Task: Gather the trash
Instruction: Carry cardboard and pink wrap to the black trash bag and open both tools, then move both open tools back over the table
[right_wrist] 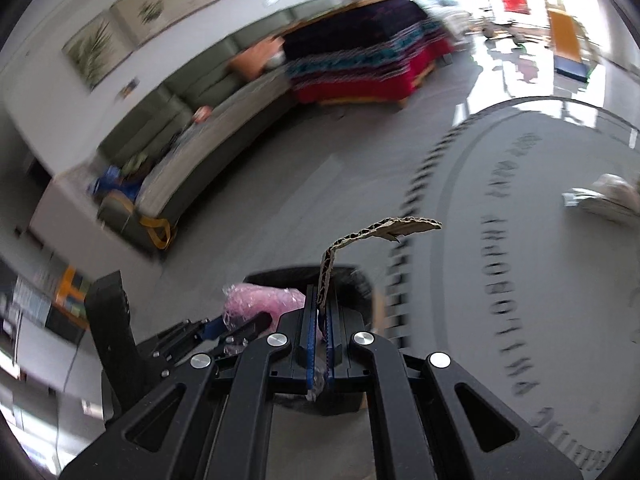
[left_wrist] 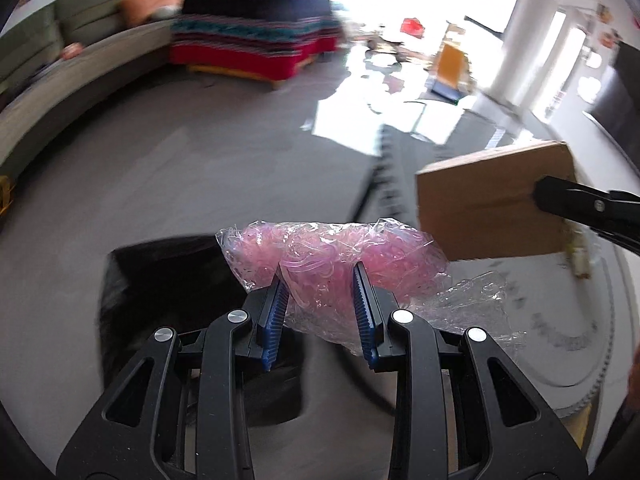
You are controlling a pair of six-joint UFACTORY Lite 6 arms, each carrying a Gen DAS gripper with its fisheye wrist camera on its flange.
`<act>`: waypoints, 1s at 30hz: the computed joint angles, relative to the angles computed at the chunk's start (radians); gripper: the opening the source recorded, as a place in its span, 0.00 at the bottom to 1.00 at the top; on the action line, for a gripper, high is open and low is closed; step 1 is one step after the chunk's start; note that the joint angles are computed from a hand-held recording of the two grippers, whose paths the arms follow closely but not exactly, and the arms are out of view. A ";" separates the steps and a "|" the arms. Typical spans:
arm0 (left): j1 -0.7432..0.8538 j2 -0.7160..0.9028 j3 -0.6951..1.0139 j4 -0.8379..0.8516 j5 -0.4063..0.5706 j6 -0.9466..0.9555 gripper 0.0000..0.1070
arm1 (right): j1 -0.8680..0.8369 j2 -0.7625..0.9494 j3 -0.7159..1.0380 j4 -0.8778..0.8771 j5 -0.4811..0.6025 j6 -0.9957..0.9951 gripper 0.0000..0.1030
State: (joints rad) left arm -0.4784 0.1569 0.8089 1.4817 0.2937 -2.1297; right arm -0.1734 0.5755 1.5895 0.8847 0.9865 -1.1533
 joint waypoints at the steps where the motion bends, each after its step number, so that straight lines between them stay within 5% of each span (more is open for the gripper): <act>1: 0.022 -0.037 -0.062 0.023 0.012 -0.041 0.29 | 0.026 -0.011 -0.030 -0.002 -0.015 -0.005 0.05; 8: 0.232 -0.211 -0.354 0.227 -0.028 -0.295 0.34 | 0.289 0.024 -0.081 -0.062 -0.103 0.081 0.05; 9: 0.265 -0.211 -0.366 0.213 -0.038 -0.274 0.45 | 0.336 0.066 -0.028 -0.121 -0.099 0.141 0.15; 10: 0.294 -0.215 -0.377 0.187 -0.037 -0.246 0.72 | 0.391 0.117 0.026 -0.193 -0.105 0.228 0.28; 11: 0.308 -0.225 -0.390 0.171 -0.003 -0.251 0.86 | 0.412 0.135 0.051 -0.223 -0.108 0.277 0.55; 12: 0.299 -0.236 -0.404 0.154 0.045 -0.266 0.90 | 0.424 0.133 0.039 -0.211 -0.135 0.286 0.58; 30: 0.289 -0.231 -0.392 0.195 0.057 -0.295 0.90 | 0.314 -0.011 -0.103 -0.101 -0.162 0.137 0.58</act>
State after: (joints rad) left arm -0.1889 -0.0737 0.4170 1.6770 0.3509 -2.4250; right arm 0.1409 0.5642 1.4864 0.7837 0.8248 -1.0163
